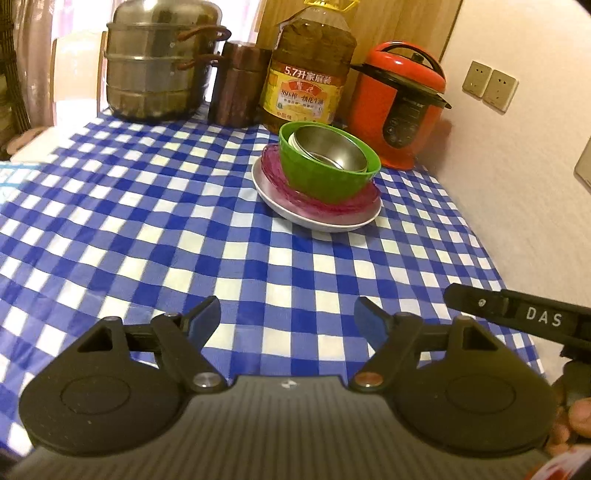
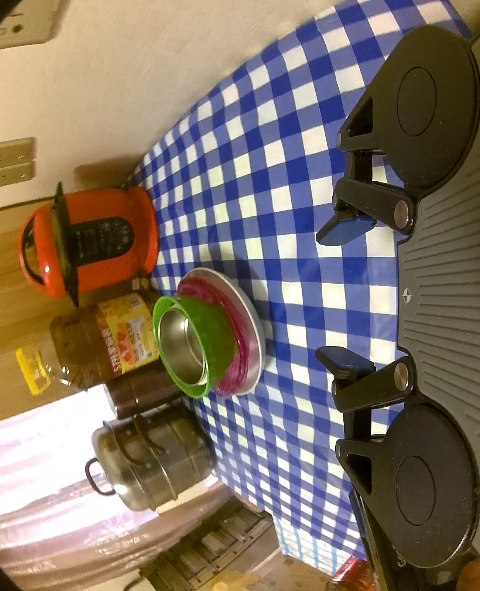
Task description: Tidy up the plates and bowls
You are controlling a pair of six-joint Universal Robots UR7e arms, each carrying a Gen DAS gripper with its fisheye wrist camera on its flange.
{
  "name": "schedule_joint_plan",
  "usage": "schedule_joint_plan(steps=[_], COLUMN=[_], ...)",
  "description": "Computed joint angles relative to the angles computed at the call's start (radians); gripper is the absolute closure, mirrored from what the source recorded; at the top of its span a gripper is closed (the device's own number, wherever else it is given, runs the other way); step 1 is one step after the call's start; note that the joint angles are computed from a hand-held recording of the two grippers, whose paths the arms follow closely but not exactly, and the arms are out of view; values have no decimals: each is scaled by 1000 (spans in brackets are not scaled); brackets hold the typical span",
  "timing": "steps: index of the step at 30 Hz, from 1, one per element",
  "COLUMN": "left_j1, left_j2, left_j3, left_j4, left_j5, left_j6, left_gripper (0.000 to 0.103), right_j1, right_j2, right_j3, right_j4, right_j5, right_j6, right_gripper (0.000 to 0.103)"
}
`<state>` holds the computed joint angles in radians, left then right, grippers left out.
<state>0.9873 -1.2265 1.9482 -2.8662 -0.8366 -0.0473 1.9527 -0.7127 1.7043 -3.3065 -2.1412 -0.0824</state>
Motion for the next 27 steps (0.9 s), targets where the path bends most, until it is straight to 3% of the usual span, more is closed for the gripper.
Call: schedule_joint_plan(steps=[13,27], left_j1=[-96,-183], left_j2=[-99,-180], left_j3=[71,144], left_j4=[55,110], left_j5=[29,116], left_j6=[-50,-141], left_gripper=[26,24], right_j1=[60,128], right_j2=[-65,-114], right_j3=[91,167], right_j4=[-40,-63], right_j5=[-45,-98], right_j6=[11,-18], right_gripper=[42,42])
